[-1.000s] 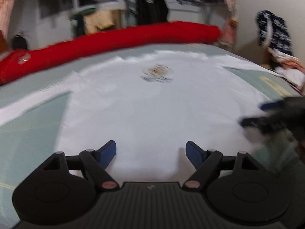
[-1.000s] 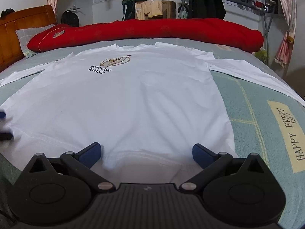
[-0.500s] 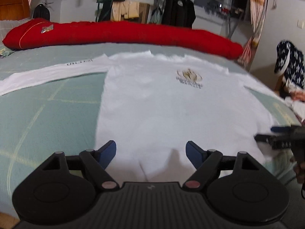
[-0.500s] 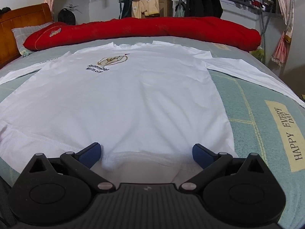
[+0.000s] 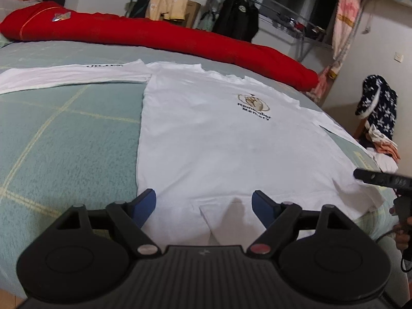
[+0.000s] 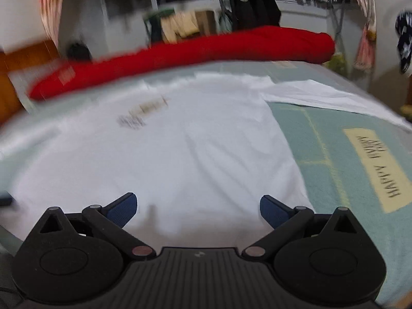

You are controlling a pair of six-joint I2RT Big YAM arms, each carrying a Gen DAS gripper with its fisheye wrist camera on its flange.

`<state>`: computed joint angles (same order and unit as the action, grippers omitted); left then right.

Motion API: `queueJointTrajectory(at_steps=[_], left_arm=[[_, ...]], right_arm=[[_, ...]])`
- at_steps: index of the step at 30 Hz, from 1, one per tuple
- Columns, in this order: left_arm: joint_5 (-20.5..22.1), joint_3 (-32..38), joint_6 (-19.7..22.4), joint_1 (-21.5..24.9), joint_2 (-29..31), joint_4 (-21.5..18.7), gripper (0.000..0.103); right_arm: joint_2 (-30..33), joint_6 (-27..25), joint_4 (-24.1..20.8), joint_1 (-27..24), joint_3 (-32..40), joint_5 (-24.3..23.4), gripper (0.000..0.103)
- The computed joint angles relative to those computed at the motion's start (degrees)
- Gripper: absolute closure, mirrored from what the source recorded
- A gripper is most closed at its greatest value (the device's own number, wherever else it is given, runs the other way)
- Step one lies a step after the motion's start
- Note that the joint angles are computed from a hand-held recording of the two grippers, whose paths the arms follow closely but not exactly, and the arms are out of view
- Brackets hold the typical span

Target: Fold clothes

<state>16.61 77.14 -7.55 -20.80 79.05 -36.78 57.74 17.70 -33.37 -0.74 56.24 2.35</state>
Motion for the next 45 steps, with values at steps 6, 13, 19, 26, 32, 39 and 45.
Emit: queueJointTrajectory(at_steps=[6, 13, 19, 26, 32, 39, 45], left_arm=[[0.9, 4.4, 1.0, -1.9, 1.4, -0.2, 0.019], [-2.3, 9.3, -4.1, -3.3, 8.1, -3.3, 0.015], [-2.5, 9.8, -3.1, -3.6, 8.5, -4.2, 0.014], [-3.1, 8.0, -2.4, -3.8, 7.6, -2.5, 0.013], [-3.5, 8.6, -0.5, -4.3, 8.1, -2.9, 0.005], [-2.8, 7.8, 0.5, -4.1, 7.7, -2.1, 0.004], [-1.4, 7.7, 1.2, -3.6, 7.6, -2.2, 0.004]], right_arm=[[4.6, 2.8, 3.4, -4.4, 0.8, -8.3, 0.000], [3.5, 2.9, 1.7, -9.0, 1.5, -9.2, 0.000], [12.2, 4.7, 6.0, -9.0, 8.4, -17.9, 0.000], [18.3, 4.0, 6.2, -12.3, 11.6, -19.4, 0.001], [13.5, 6.1, 2.0, -15.6, 10.1, -19.4, 0.000], [11.2, 9.6, 1.0, -12.0, 7.3, -29.7, 0.000], [4.8, 9.8, -2.6, -16.0, 3.5, -26.5, 0.000]])
